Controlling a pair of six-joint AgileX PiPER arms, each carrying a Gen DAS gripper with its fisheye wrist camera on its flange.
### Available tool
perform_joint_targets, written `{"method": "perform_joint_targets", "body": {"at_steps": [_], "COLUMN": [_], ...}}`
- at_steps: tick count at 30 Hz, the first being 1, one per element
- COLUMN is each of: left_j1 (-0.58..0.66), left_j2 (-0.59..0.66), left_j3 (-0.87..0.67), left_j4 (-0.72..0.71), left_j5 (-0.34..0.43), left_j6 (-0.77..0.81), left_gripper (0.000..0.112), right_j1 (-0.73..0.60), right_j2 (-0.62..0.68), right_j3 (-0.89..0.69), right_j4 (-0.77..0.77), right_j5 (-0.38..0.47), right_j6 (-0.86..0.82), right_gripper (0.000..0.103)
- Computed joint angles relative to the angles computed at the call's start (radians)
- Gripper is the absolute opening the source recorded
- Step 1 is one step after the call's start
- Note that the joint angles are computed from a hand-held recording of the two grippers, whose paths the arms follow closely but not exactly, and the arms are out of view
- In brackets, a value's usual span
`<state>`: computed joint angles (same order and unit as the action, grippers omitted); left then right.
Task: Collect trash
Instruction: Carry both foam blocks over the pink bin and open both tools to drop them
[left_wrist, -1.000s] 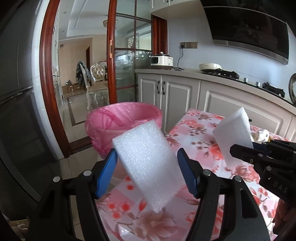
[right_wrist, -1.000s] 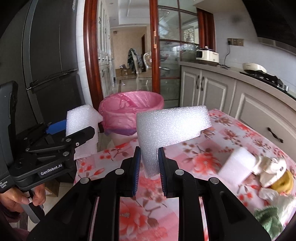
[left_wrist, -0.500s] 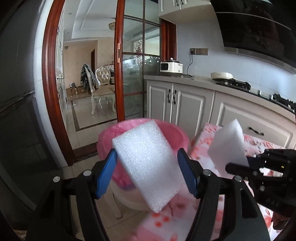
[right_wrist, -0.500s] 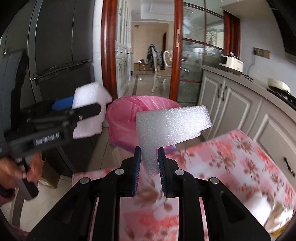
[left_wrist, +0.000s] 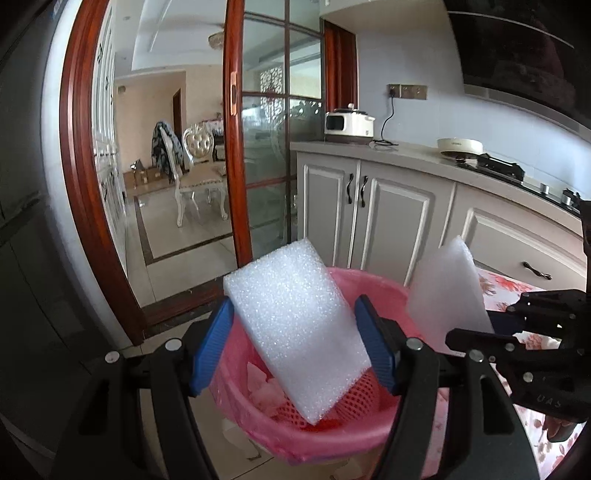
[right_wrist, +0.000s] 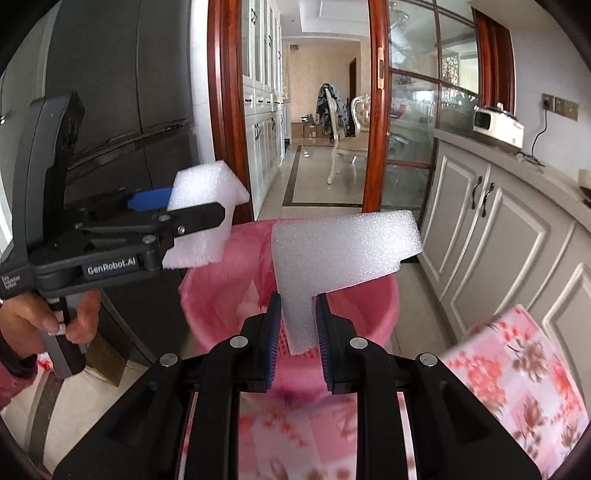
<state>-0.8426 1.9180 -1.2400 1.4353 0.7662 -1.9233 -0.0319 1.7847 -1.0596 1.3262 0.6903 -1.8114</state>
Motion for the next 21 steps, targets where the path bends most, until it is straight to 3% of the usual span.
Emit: {"method": "perform_joint_targets", "body": {"at_steps": [5,6,7,9,16,21], "left_j1": [0.046,0.054,0.064,0.074,0.058,-0.038], "left_j2": [0.05,0.056,0.062,0.065,0.048,0.008], "left_j3": [-0.026,-0.029,-0.026,-0.015,0.01,0.037], "left_j4": [-0.009,-0.011,-0.011,0.005,0.013,-0.009], "left_j5": [-0.027,-0.034,-0.048,-0.069,-0.046,0.067], "left_j6": [0.024,0.026,0.022,-0.004,-0.032,-0.067], "left_gripper": [0.068,0.068,0.069,0.076,0.08,0.087], "right_j1": [0.027,0.03,0.024,0.009,-0.078,-0.198], "right_j2": [0.082,0.089,0.096,0.094,0.001,-0.119], "right_j3": [-0.072,-0.076,-0.076,-0.058,0.051,0.172], "right_j4": [-0.022,-0.027,-0.023,0.027,0.078,0.087], "right_j5": [-0.006,-0.012,-0.012,-0.008,0.021,0.073], "right_j6": [0.036,0.039,0.036,-0.005,-0.086,-0.128], "right_gripper": [0.022,0.028,0.042,0.059,0.059,0.059]}}
